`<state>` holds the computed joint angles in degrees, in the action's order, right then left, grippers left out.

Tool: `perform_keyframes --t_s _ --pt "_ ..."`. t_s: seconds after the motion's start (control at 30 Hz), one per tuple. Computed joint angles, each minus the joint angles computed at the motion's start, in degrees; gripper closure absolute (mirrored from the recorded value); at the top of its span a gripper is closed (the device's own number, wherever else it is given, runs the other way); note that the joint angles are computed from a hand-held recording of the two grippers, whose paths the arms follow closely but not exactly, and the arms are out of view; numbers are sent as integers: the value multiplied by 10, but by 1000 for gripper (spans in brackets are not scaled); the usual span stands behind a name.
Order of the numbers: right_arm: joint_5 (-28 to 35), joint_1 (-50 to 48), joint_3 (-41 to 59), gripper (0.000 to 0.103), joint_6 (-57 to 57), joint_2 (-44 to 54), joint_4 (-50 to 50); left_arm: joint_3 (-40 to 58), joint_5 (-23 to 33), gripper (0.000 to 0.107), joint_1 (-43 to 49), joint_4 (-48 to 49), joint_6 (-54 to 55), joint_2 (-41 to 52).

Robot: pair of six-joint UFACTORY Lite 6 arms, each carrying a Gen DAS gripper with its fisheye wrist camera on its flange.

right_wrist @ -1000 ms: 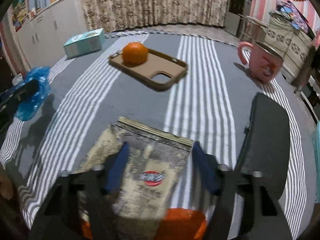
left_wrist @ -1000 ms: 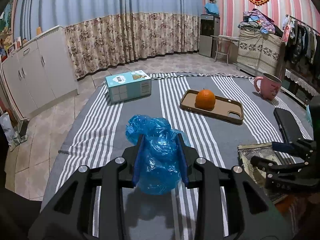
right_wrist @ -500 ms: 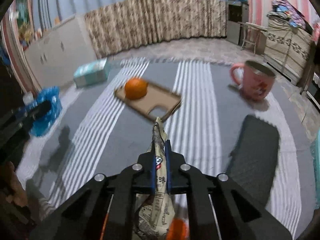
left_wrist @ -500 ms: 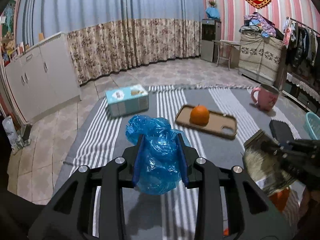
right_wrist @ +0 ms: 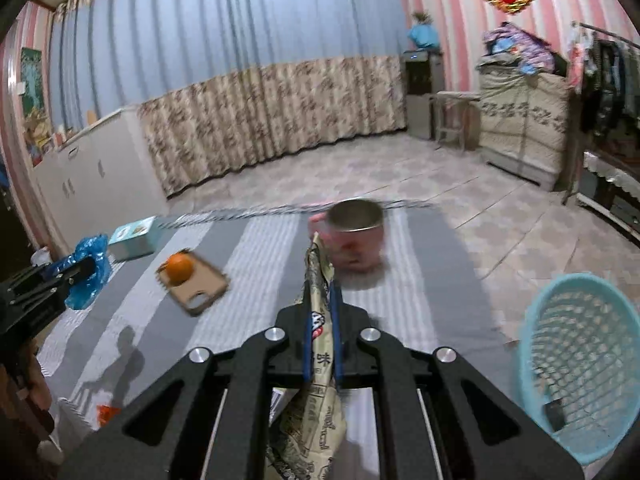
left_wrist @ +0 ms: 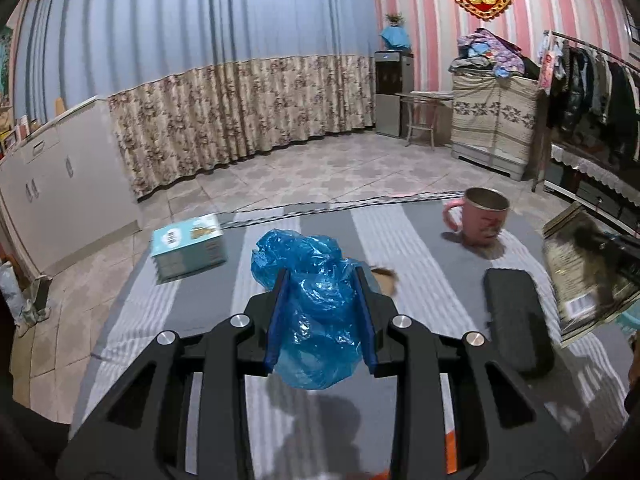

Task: Collect trash
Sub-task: 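Carry the blue bag and brown paper bag to the basket and release both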

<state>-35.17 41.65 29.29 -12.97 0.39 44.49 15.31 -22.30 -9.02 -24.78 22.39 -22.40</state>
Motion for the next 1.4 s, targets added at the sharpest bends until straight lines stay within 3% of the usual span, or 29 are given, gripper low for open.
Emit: perform_keyframes --t_s 0.2,0.37,0.47,0.7,0.9,1.13,1.23,1.27,1.3,1.4 --pt "20 -217 -163 95 124 -168 -225 68 -90 77 -185 -192 74 115" --pt "13 -428 -213 95 226 -211 -458 183 -153 77 -347 -307 119 242" --pt "1 -553 -210 95 318 -204 -622 263 -149 77 -398 -320 104 311" --pt "-74 -751 -195 95 359 -145 -797 442 -127 77 -482 -331 99 457" --pt "-129 -866 -167 95 373 -63 -866 582 -90 77 -529 -335 105 576" --pt "-170 -929 -150 95 377 -6 -897 783 -18 76 -548 -441 249 720" --pt "-174 -917 -146 95 360 12 -879 822 -16 64 -550 -498 316 742" --pt "-173 -906 -146 95 354 16 -866 836 -13 49 -547 -520 342 749" --pt "-173 -896 -145 95 344 22 -851 840 -15 41 -545 -524 345 749" --pt "-166 -871 -147 95 339 20 -826 827 -15 37 -534 -511 331 735"
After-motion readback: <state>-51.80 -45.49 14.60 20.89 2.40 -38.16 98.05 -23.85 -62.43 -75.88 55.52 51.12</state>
